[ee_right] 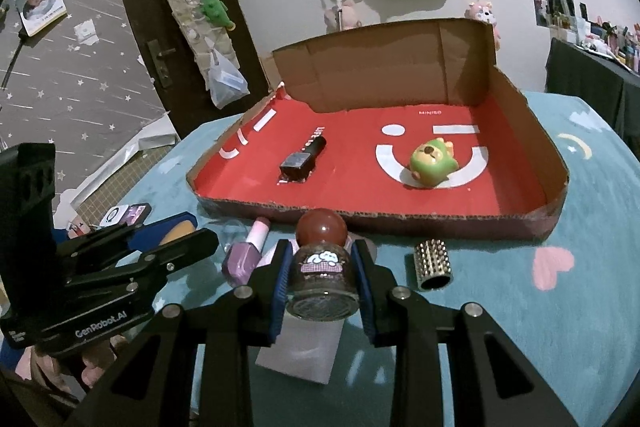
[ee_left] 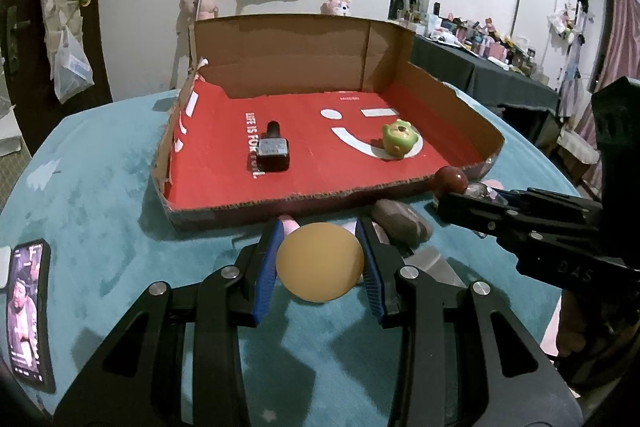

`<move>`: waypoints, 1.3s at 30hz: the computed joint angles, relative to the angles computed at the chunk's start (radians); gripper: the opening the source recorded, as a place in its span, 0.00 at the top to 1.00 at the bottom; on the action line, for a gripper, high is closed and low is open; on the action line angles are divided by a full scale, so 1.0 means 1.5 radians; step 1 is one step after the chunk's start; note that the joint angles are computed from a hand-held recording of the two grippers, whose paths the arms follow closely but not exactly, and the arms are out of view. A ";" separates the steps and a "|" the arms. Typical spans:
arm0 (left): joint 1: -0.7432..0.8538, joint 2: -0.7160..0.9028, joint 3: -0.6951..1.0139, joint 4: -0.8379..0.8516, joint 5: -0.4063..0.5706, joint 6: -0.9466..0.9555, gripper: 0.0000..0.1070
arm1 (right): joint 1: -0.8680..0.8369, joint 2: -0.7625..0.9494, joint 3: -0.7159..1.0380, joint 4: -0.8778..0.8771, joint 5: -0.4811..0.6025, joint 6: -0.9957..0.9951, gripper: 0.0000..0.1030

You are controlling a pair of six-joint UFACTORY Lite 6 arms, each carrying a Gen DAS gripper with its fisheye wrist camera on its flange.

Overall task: Organize rigid objects
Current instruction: 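Carry the tan sponge and glass jar into the red box with both grippers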

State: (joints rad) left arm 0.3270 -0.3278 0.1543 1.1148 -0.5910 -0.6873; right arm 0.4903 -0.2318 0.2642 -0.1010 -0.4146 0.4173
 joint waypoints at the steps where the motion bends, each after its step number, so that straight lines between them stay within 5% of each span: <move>1: 0.001 0.003 0.009 0.009 0.000 -0.011 0.67 | -0.003 0.002 0.005 -0.007 0.003 0.003 0.68; 21: -0.044 0.216 0.240 0.069 0.047 -0.133 0.67 | -0.093 0.097 0.140 -0.209 0.025 0.132 0.68; 39: -0.138 0.504 0.504 0.144 0.163 -0.261 0.67 | -0.185 0.348 0.369 -0.537 0.062 0.407 0.68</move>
